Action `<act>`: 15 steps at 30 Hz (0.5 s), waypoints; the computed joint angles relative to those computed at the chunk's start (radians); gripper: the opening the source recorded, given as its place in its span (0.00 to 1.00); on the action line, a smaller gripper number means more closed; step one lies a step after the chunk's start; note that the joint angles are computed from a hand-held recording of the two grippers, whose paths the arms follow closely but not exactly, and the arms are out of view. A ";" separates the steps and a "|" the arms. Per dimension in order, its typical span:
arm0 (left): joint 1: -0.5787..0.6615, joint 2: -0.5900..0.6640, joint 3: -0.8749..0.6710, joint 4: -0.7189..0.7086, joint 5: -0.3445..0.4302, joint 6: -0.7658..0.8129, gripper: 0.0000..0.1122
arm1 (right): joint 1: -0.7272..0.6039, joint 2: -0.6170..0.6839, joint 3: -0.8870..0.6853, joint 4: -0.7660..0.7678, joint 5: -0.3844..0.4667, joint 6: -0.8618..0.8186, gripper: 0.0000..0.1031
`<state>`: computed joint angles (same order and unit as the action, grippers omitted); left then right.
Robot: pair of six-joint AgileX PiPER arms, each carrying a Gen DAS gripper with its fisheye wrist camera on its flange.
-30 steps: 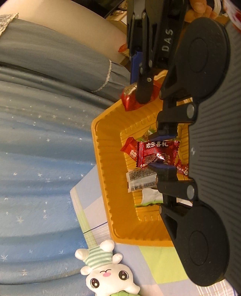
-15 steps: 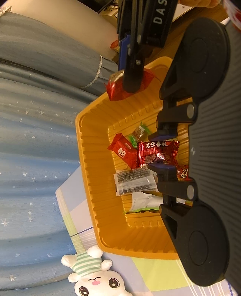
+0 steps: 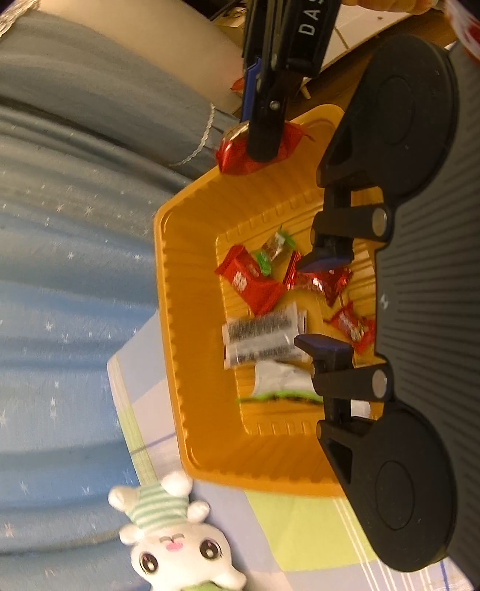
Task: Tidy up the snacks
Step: 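Carry the red packet and red candy over the orange tray, then open both tools to drop the snacks into the tray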
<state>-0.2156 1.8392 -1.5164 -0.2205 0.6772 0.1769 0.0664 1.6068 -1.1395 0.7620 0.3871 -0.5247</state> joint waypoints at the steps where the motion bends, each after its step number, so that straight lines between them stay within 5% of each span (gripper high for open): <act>1: 0.008 -0.007 0.003 0.000 0.001 -0.004 0.31 | 0.000 0.000 0.001 0.000 0.001 -0.001 0.28; 15: 0.091 -0.118 0.086 0.009 0.003 -0.039 0.45 | 0.040 0.064 -0.064 -0.142 -0.016 0.164 0.29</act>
<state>-0.1248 1.7213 -1.4309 -0.2117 0.6797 0.1376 0.1064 1.6706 -1.2036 0.6196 0.3715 -0.3602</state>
